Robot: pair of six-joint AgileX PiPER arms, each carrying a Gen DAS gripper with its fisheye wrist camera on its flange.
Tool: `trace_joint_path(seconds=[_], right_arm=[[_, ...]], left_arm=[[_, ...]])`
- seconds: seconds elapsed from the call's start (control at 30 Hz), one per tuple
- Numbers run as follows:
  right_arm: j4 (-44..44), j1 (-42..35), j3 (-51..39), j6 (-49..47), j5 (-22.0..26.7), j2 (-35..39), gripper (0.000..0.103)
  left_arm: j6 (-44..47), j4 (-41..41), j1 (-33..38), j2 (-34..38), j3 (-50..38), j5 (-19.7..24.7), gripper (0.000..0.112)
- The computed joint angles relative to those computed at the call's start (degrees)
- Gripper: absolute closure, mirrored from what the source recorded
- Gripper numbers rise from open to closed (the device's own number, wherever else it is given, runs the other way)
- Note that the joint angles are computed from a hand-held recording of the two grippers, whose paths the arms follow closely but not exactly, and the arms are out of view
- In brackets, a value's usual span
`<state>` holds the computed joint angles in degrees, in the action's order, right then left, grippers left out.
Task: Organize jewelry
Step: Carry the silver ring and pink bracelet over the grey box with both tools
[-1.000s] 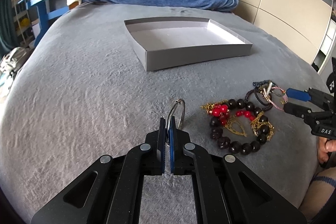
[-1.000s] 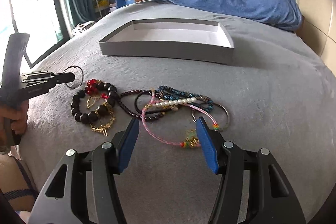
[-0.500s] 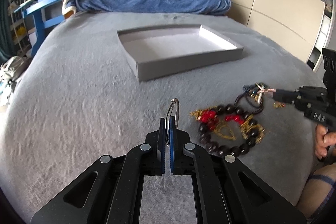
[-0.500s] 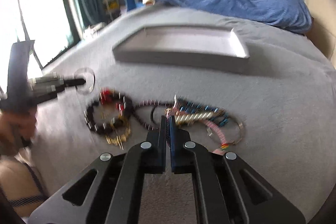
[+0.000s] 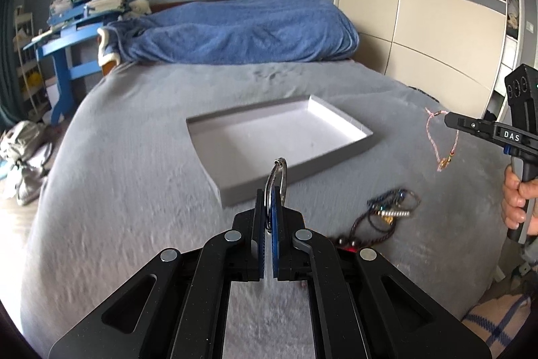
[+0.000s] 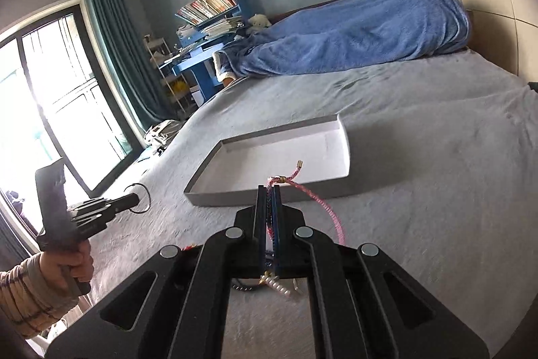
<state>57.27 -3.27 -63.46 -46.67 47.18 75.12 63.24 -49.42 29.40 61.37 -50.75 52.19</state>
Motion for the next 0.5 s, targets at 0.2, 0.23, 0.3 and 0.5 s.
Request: trace_joint_path(seconds=[0.2, 0.23, 0.3, 0.5], right_arm=[[0.23, -1.06, -4.96, 0.65, 1.16, 4.02, 0.1], [0.22, -1.09, -5.42, 0.59, 1.2, 4.53, 0.1], [1.13, -1.32, -7.29, 0.35, 1.74, 6.6, 0.1], [6.17, -2.41, -14.41, -0.55, 6.01, 14.38, 0.1]], left_arm=[[-3.39, 2.03, -3.68, 2.19, -4.35, -1.73, 0.109], [-4.16, 2.56, -4.62, 2.75, -5.06, -2.36, 0.109], [-5.79, 3.34, -6.21, 4.36, -6.62, -3.07, 0.108], [-10.51, 6.36, -11.47, 9.38, -9.94, -6.23, 0.108]])
